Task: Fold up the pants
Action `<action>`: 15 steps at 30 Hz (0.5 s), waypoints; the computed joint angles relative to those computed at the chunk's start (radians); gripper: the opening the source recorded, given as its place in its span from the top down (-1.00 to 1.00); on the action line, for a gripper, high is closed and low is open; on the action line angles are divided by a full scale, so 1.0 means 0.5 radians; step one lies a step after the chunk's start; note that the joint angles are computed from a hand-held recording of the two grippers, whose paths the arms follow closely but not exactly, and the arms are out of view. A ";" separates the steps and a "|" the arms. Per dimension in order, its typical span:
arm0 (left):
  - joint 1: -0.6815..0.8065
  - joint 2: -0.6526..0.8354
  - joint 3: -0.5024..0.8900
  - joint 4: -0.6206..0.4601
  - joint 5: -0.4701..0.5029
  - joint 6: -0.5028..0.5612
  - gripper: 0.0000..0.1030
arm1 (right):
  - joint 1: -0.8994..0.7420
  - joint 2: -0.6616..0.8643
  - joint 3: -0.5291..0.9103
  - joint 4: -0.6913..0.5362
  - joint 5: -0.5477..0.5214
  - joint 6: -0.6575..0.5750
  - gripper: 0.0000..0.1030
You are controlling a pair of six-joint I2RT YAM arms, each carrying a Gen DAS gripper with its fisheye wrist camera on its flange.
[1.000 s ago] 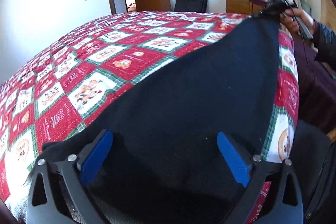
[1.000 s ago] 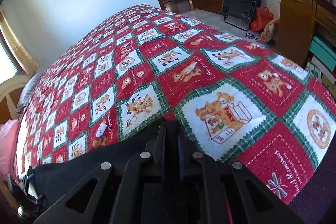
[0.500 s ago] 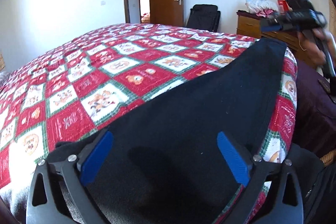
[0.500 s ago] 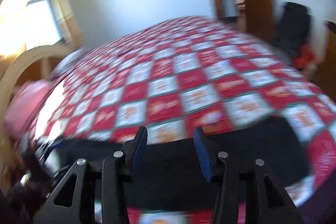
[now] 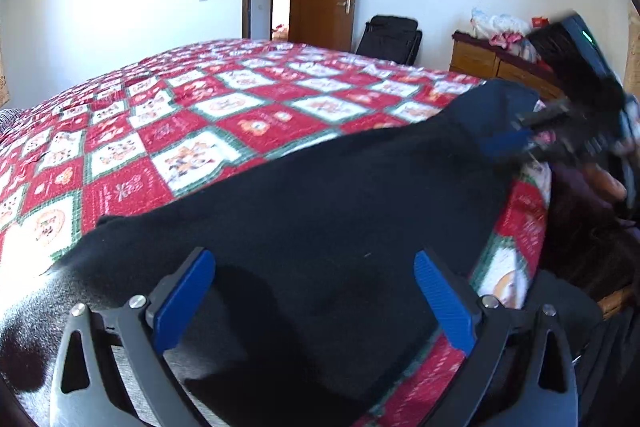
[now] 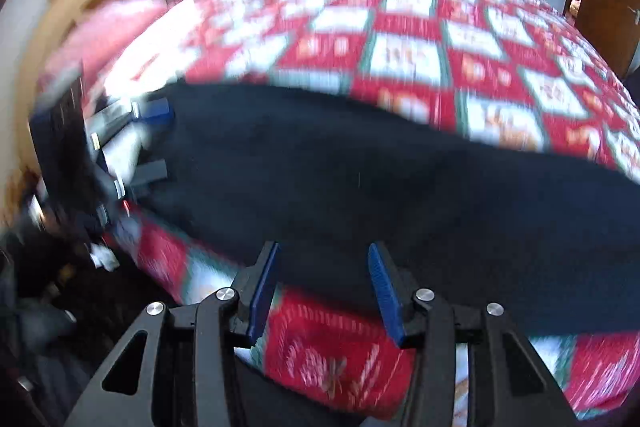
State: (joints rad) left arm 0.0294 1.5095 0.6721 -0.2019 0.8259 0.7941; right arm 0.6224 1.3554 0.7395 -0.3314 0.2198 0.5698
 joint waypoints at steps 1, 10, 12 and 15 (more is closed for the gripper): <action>-0.007 -0.021 -0.010 -0.017 0.013 0.005 -0.99 | -0.047 0.017 0.029 0.028 0.012 -0.029 0.07; -0.121 -0.082 -0.170 -0.007 -0.070 0.186 -1.00 | -0.438 0.856 0.602 0.001 -0.016 -0.204 0.07; -0.110 -0.105 -0.170 -0.044 -0.063 0.212 -1.00 | -0.473 0.814 0.541 0.101 -0.045 -0.168 0.07; -0.056 -0.116 -0.141 -0.131 -0.006 0.213 -1.00 | -0.445 0.625 0.408 0.102 0.079 0.013 0.07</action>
State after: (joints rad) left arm 0.0016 1.4515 0.6016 -0.2672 0.8226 0.9005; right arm 0.4001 1.6679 0.9436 -0.2805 0.2595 0.5763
